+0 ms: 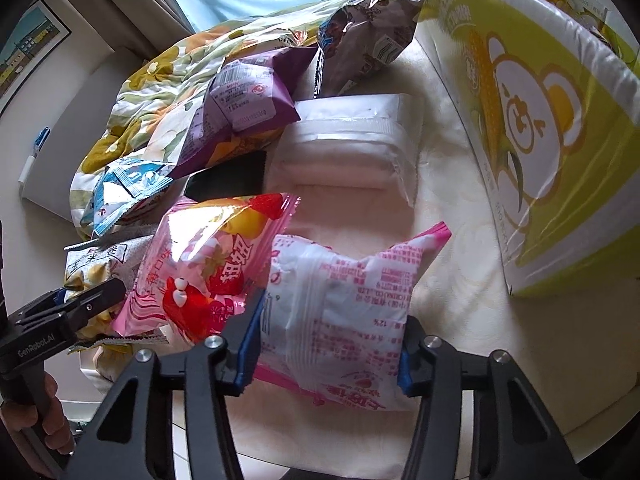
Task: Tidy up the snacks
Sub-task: 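Grasp the pale green corn snack bag with the left gripper while the right grasps the pink candy bag, then carry both bags into the yellow box and open both grippers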
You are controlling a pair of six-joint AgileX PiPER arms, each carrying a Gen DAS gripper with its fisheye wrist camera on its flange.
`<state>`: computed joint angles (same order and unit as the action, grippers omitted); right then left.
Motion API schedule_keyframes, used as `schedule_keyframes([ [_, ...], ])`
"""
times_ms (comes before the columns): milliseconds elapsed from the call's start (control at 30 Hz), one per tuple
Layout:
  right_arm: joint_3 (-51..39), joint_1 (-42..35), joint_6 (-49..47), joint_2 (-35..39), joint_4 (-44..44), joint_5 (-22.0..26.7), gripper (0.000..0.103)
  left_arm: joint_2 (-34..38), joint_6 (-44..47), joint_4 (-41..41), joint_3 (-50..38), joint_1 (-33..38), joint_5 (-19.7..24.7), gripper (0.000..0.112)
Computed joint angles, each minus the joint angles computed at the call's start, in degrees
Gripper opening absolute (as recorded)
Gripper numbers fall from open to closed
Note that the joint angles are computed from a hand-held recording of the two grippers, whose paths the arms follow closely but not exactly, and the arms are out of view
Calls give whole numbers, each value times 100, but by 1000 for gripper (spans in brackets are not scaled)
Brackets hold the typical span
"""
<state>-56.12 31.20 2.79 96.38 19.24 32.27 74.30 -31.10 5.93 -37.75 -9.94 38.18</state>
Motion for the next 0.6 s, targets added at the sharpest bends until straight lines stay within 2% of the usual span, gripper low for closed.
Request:
schedule_keyframes([
  [333,178,137,694,-428,-477,62,45,-662,-32,51,50,-141,358,69],
  [600,188,456,1481,-961,-1016,200,45,-1347,169,-9,-45,-216,874,69],
])
